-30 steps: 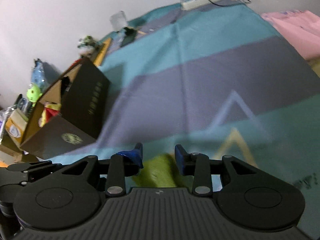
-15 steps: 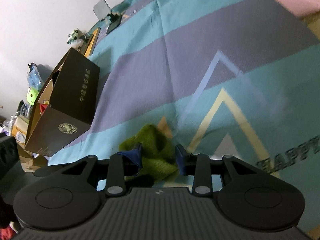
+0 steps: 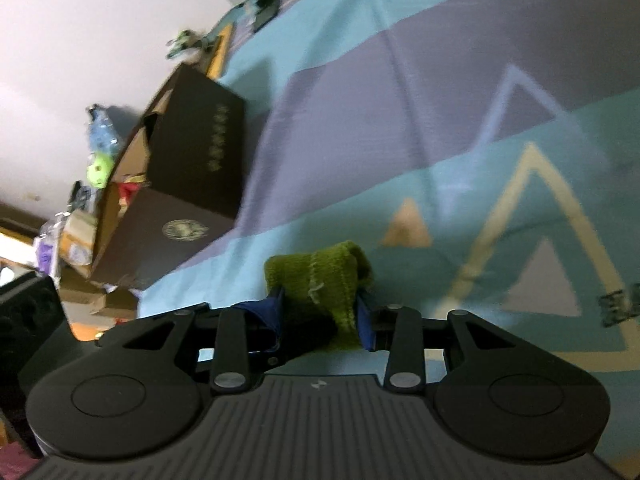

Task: Organize soft objects
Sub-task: 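Carry the green fuzzy cloth into the box and open the right tool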

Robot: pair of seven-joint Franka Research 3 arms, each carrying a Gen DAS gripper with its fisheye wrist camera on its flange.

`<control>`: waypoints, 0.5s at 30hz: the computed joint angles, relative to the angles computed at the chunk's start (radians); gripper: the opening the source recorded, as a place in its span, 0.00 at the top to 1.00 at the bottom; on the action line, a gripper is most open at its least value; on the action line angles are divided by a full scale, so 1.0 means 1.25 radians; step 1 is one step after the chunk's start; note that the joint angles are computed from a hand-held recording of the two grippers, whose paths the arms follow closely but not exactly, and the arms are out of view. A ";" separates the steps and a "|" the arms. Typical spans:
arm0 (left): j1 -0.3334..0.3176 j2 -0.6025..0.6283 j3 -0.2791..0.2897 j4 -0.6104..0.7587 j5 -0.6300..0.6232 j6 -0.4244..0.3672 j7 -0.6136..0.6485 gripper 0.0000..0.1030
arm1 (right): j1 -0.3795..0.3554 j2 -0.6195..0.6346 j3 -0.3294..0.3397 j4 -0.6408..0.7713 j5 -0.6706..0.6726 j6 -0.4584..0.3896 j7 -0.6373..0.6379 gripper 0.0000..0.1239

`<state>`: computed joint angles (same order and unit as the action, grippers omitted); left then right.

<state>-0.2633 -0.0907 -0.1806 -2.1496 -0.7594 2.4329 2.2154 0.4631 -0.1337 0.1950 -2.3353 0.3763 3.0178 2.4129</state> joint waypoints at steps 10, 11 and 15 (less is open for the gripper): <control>0.020 -0.095 0.064 -0.037 -0.087 0.015 0.066 0.80 | 0.049 0.089 -0.013 0.156 0.123 0.024 -0.178 0.83; 0.021 -0.103 0.072 -0.037 -0.095 0.018 0.077 0.80 | 0.048 0.098 -0.010 0.174 0.114 0.028 -0.181 0.83; 0.029 -0.130 0.105 -0.030 -0.125 0.027 0.127 0.80 | 0.049 0.149 -0.001 0.258 0.100 0.052 -0.204 0.82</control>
